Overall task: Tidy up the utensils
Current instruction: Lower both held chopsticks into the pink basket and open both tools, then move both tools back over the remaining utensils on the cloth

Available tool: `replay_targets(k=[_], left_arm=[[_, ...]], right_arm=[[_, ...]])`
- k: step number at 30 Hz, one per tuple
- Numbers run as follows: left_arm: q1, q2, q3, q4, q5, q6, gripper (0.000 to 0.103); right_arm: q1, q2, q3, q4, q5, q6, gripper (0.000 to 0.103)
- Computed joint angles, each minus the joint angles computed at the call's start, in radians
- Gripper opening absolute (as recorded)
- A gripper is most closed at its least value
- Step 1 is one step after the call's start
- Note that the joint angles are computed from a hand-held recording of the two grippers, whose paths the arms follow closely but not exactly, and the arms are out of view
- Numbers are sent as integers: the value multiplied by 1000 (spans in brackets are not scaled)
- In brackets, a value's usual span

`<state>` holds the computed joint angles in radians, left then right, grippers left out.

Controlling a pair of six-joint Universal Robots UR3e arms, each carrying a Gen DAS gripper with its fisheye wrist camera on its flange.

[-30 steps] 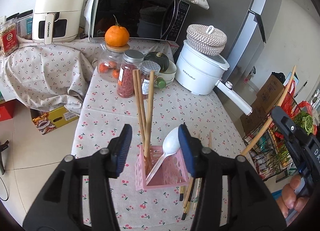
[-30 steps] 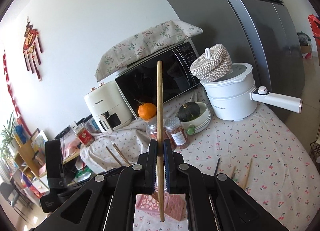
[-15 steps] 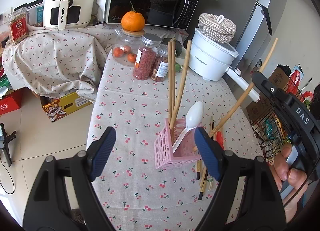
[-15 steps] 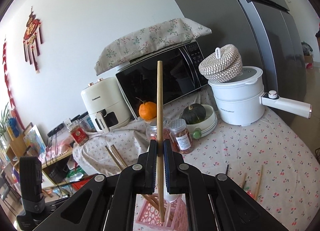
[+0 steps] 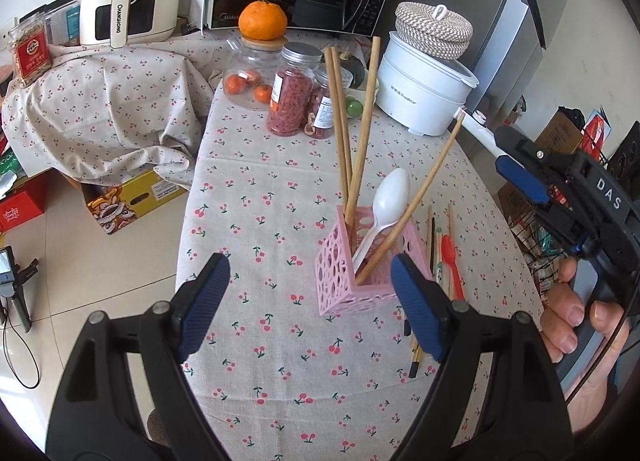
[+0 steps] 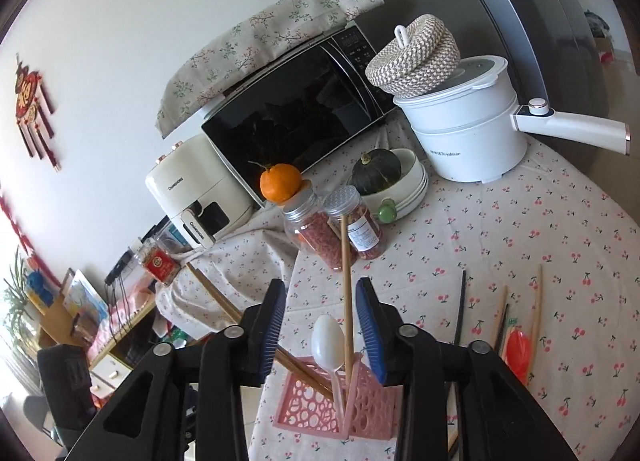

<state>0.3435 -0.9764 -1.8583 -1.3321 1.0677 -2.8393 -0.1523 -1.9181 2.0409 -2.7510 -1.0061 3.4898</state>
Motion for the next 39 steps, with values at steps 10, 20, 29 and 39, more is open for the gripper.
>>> replay_targets(k=[10, 20, 29, 39], left_arm=[[-160, -33, -3, 33, 90, -59, 84], [-508, -168, 75, 180, 247, -265, 84], [-774, -371, 194, 240, 399, -371, 84], [-880, -562, 368, 211, 452, -497, 84]], right_arm=[[-427, -387, 43, 571, 281, -347, 68], [-845, -516, -161, 1482, 283, -1073, 79], [-955, -429, -177, 1580, 93, -1255, 83], [-986, -302, -177, 1527, -11, -1196, 84]])
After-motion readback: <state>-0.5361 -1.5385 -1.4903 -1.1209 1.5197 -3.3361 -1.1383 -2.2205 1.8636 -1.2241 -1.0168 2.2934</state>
